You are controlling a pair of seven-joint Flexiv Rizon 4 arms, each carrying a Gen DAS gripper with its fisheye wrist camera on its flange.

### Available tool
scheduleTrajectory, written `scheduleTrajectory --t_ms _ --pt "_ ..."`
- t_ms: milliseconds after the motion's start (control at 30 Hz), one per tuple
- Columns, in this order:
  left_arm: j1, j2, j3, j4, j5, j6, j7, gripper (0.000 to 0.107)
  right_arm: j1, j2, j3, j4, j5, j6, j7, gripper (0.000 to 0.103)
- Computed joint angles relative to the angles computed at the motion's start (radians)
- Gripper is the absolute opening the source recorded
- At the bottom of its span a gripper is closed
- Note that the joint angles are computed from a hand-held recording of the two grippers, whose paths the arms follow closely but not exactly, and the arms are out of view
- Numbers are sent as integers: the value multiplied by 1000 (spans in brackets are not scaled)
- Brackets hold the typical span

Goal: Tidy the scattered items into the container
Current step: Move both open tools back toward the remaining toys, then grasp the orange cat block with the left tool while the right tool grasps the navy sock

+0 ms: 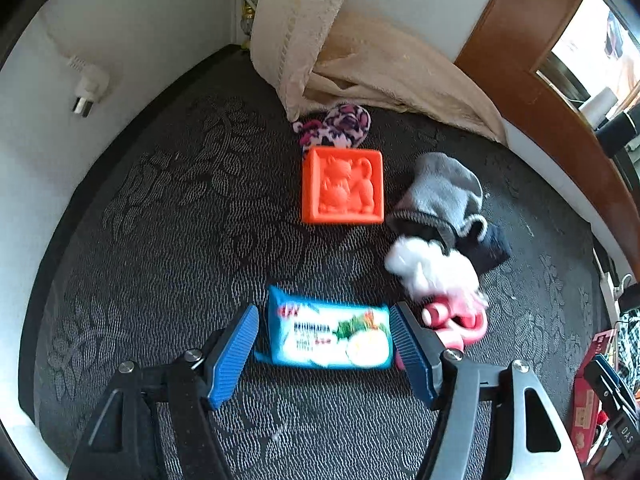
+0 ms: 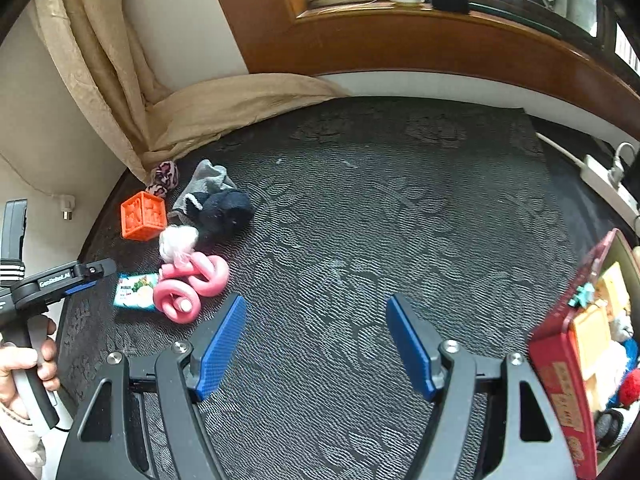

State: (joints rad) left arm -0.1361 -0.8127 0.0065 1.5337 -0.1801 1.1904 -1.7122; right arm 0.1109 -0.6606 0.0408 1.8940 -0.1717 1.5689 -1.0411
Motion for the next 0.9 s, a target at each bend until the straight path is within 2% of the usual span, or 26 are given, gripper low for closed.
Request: scheduleTrajectory --t_ms 333,900 --pt "27 -110 -20 -192 -20 -92 53 70 7 -57 19 -105 -10 -78 1 76" --pt "34 -284 -21 -483 -34 -246 39 70 -15 -153 72 -280 19 -195 -56 76"
